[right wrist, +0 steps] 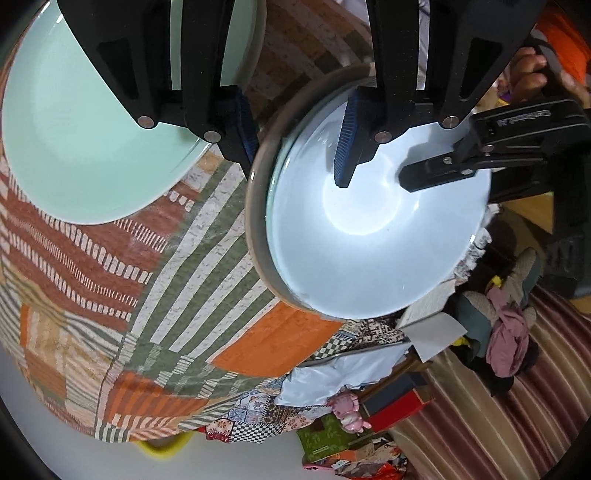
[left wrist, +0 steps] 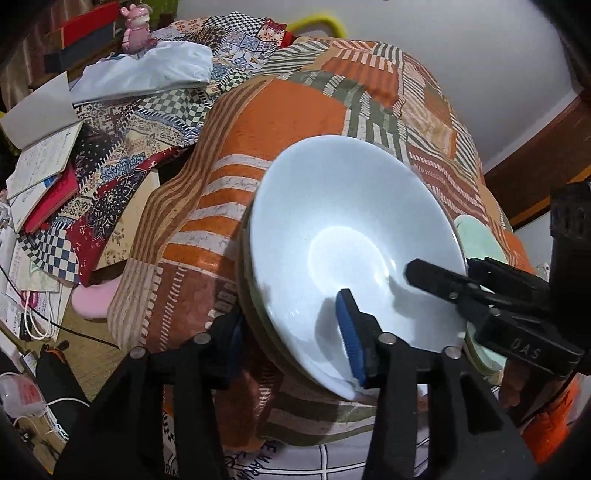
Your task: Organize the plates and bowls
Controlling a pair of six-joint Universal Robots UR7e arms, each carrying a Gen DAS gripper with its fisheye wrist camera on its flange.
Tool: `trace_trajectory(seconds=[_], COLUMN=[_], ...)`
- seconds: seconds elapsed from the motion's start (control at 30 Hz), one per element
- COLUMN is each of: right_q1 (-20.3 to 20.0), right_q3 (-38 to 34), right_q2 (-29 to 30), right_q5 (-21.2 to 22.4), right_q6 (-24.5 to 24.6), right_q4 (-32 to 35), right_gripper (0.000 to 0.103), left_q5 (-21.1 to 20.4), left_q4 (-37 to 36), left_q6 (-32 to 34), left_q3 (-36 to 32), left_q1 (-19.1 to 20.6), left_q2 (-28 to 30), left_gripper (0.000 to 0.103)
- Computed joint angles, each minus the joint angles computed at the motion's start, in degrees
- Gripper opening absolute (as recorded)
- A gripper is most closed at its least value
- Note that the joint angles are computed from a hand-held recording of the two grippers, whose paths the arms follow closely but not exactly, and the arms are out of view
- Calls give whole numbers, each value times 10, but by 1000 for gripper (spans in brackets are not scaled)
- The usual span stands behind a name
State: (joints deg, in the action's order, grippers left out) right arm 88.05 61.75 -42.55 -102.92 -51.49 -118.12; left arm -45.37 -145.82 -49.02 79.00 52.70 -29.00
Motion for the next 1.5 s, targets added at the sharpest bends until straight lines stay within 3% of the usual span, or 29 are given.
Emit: trace_trajectory(seconds=[0.4,0.87,1.5], right_q1=[-2,-8,-43], right_q3=[-9,-5,-28], right_q2=[-6,-40,-66], right_q5=[13,65,87], right_q6=[20,14,20], right_q4=[3,-33,-49], right_gripper=[33,33,33], left_q5=[40,75,46], left_q4=[44,43,91], left_q6=[-38,1,61], left_q3=[-21,-73,-235], left_q1=[-15,-46,-59], left_q2=[4,30,129], left_gripper=[44,44,44])
